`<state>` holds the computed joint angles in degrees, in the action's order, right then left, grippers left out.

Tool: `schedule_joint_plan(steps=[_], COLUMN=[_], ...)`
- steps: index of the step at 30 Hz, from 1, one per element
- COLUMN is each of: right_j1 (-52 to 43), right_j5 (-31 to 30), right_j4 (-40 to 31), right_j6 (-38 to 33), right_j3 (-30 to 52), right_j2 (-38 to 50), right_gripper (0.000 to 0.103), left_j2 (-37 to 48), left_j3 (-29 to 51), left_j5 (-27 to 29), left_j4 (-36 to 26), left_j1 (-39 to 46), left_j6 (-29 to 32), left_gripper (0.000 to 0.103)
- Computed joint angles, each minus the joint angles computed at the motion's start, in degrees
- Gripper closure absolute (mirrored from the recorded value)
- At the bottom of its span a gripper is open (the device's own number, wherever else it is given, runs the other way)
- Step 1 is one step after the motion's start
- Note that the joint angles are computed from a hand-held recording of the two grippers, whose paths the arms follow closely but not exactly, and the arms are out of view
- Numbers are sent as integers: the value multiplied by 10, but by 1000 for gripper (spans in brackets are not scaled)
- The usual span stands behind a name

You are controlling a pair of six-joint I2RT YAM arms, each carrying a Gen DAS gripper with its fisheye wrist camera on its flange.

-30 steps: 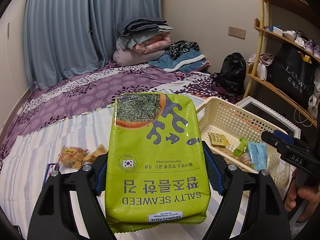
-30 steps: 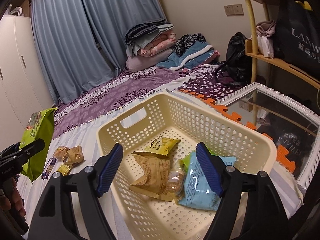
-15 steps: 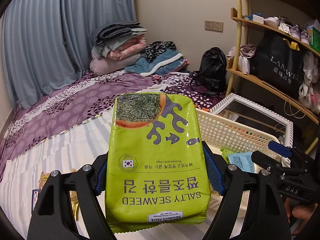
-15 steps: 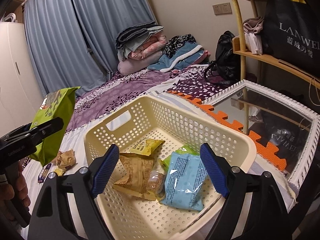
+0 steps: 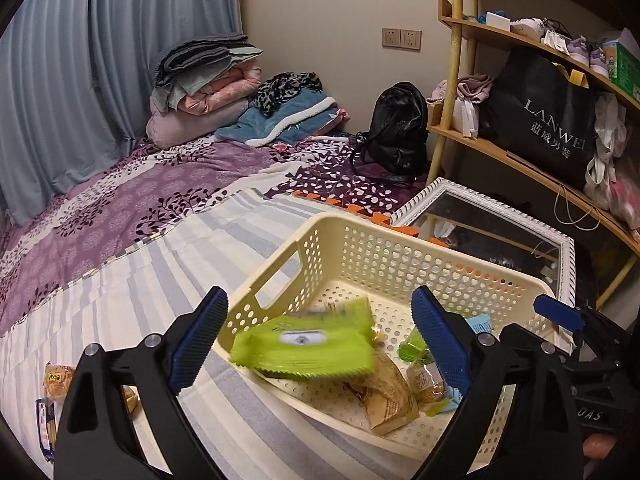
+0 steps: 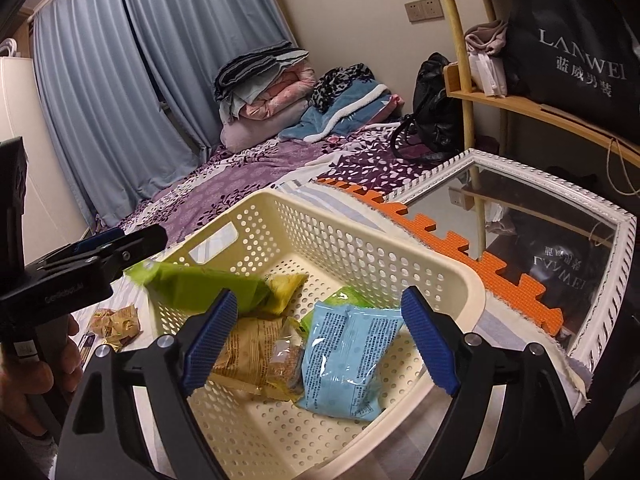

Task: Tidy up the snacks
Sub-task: 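Lower the seaweed bag over the basket and open the left tool, then move both tools back to the remaining snacks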

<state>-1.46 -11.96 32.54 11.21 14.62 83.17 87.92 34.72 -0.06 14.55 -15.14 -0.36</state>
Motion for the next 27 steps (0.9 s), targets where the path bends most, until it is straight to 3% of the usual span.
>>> schedule_joint_plan(steps=[27], right_j1=[107], right_j5=[71], right_j4=[-53], right_j6=[21], right_j3=[7], right_j2=[-64], right_gripper=[11], left_j2=[-84], left_j3=[-51], left_j5=[-11], left_j4=[-20], left_j1=[83], left_j6=[24], left_gripper=[9])
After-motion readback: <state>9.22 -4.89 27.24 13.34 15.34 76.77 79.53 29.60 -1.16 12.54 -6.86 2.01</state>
